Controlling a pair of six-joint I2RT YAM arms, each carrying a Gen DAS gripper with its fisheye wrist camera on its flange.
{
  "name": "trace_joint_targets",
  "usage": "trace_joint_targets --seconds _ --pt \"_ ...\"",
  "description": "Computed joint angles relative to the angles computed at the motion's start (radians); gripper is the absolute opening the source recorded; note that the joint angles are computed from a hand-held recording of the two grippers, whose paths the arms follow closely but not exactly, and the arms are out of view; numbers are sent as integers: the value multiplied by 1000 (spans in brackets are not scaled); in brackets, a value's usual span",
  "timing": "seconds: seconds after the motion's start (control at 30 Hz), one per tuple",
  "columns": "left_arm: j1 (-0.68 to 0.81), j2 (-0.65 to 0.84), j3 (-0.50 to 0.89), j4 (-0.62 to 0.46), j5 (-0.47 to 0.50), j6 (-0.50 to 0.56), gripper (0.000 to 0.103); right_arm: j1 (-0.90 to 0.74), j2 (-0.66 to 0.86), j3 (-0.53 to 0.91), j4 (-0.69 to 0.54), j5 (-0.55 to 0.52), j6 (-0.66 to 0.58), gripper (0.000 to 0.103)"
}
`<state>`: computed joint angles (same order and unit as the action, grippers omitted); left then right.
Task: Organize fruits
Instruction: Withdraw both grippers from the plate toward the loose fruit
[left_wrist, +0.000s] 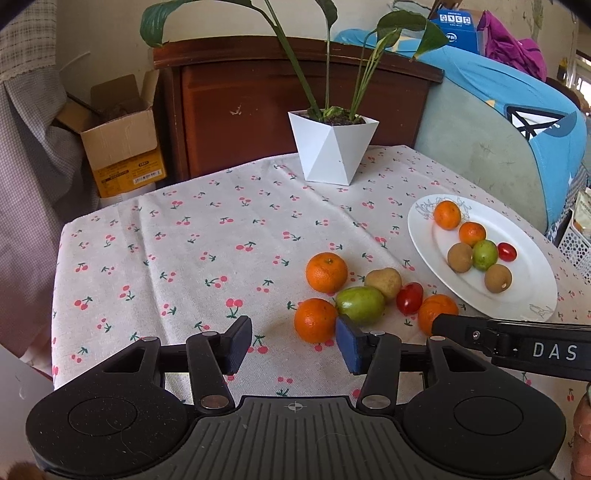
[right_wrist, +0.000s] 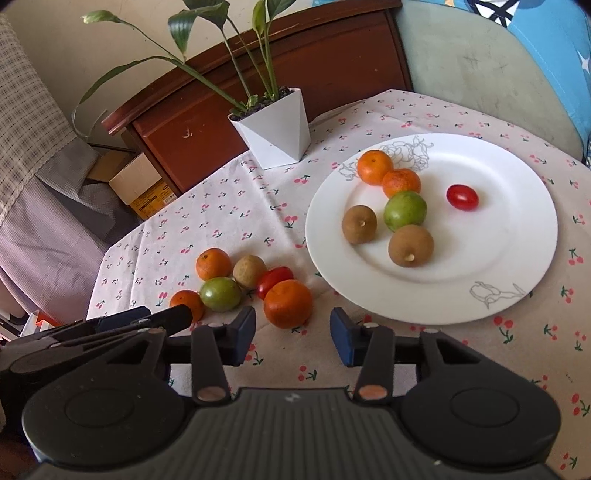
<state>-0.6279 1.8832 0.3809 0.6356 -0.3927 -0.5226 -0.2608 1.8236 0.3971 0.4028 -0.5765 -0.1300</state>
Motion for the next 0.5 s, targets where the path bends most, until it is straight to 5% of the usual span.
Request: trace_joint_targets --seconds 0.5 --pt "14 106 26 105 6 77 44 75 48 0 103 69 42 39"
